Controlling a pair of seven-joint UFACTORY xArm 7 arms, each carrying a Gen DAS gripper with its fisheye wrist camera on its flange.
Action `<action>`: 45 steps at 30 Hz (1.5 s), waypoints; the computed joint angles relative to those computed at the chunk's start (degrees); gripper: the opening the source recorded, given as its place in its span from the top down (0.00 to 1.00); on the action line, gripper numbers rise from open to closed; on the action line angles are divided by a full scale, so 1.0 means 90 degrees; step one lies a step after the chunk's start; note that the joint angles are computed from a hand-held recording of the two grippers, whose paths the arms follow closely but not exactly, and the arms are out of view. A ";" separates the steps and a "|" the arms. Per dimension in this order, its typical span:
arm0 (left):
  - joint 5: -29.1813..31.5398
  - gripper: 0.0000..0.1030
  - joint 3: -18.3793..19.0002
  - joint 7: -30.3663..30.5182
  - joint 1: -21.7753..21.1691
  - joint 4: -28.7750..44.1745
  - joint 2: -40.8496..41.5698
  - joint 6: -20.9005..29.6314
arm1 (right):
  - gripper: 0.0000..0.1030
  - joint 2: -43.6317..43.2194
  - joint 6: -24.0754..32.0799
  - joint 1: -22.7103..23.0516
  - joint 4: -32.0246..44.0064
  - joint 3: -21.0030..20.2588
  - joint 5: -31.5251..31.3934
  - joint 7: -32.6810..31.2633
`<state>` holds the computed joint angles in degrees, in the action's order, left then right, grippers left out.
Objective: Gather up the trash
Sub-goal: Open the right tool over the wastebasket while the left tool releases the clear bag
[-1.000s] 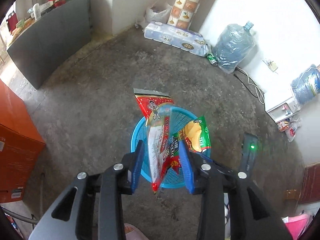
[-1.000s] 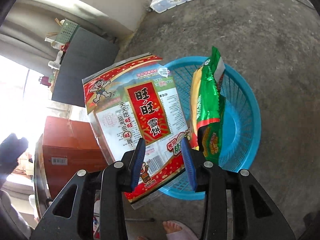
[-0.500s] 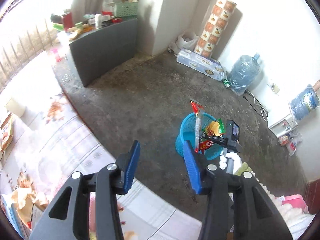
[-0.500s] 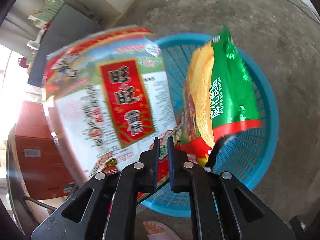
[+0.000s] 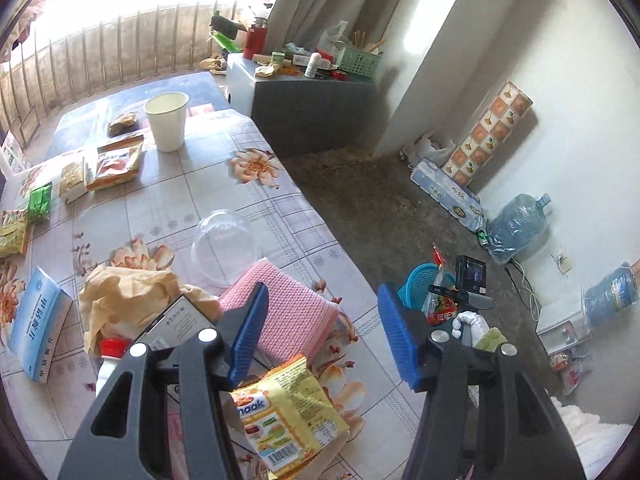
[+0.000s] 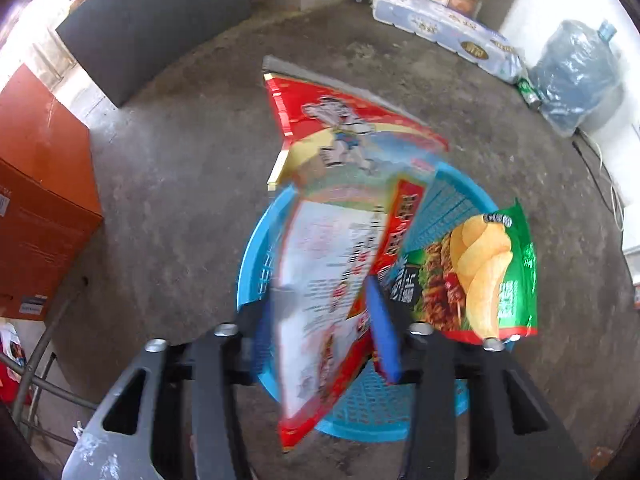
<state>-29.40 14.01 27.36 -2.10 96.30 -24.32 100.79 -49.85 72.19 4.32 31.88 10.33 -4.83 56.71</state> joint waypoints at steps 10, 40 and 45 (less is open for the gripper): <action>-0.0061 0.46 0.0595 0.0151 0.0551 -0.0086 0.0313 0.0095 | 0.98 -0.2415 -0.0765 -0.0287 -0.1712 -0.0328 0.0635 0.1066; 0.0174 0.46 0.0280 0.0401 0.1315 -0.0454 0.0656 -0.0095 | 0.98 0.1546 -0.3678 -0.0526 -0.2041 -0.2531 0.3388 -0.0895; 0.0268 0.46 0.0241 0.0409 0.1349 -0.0503 0.0664 -0.0165 | 0.98 0.2499 -0.3817 -0.0466 -0.1711 -0.2631 0.4196 -0.1806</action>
<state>-26.99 16.18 31.04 10.04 91.77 -18.34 99.30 -27.36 37.83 0.12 16.48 -13.35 32.93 40.45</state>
